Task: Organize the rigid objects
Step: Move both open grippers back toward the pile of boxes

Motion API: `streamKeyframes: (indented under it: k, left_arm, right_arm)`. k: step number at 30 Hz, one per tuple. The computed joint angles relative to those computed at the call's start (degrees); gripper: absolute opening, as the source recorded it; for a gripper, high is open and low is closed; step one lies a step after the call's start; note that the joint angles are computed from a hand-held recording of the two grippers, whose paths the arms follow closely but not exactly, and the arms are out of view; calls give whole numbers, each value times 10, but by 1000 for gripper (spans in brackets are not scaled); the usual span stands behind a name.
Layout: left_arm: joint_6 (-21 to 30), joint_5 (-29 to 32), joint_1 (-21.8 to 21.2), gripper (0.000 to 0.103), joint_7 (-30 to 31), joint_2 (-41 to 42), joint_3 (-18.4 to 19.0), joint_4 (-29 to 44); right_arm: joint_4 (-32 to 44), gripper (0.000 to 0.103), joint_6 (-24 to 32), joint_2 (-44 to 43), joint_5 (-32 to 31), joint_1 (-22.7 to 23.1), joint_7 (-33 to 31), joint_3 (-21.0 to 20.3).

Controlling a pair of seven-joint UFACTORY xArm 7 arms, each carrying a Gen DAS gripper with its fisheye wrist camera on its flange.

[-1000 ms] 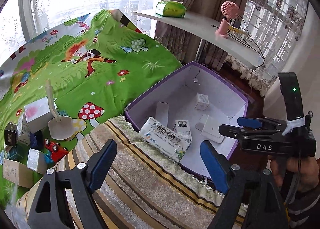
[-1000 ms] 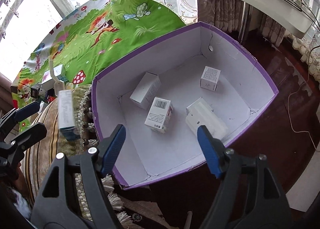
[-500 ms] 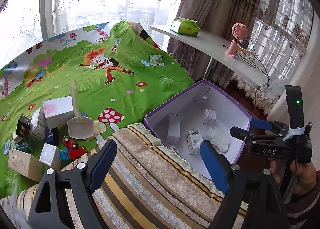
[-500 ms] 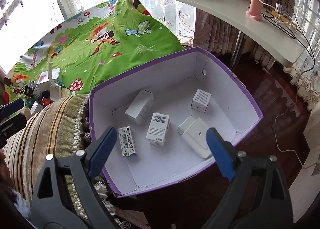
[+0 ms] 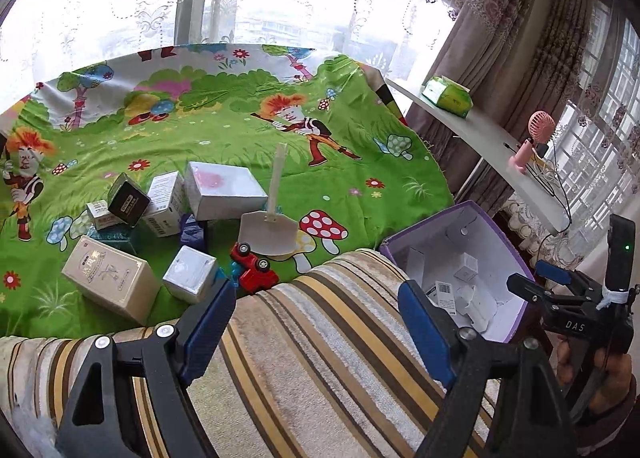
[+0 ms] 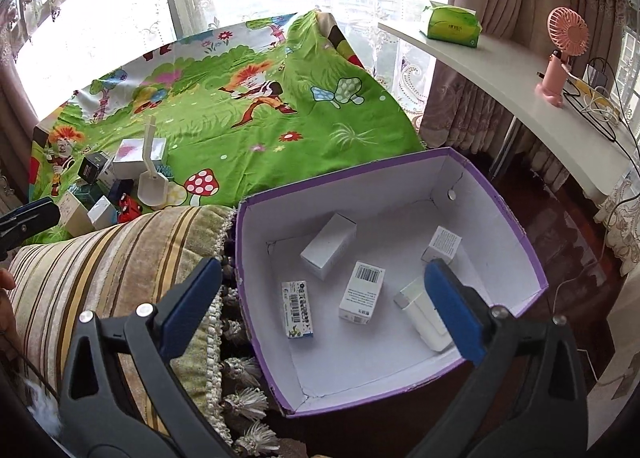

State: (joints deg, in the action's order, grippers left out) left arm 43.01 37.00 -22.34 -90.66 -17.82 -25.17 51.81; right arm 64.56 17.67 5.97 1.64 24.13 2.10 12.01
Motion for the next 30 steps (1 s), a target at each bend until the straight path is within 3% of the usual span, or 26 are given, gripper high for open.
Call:
streamKeyframes:
  k: [3,5,11,25,30]
  left_arm:
    - [-1,-20,0,83,-9,-44,7,-40]
    - [2,-36,3,83,-3,-68,7,-60]
    - [19,-84,15,80,24,-125,3,-105]
    - [64,-162,44,79,106,-212,12,-170]
    - [72,-179,53,79,130,-220,19,-181]
  right_arm:
    - [13,102,10,10,112,-14,-99,33]
    - [27,102,24,20,137,-8,-118,37]
    - [63,102,47,50,137,15,-122,41]
    - [165,102,95,129,71,65,-125,45]
    - [215,96,125,164,42,86,-132,42]
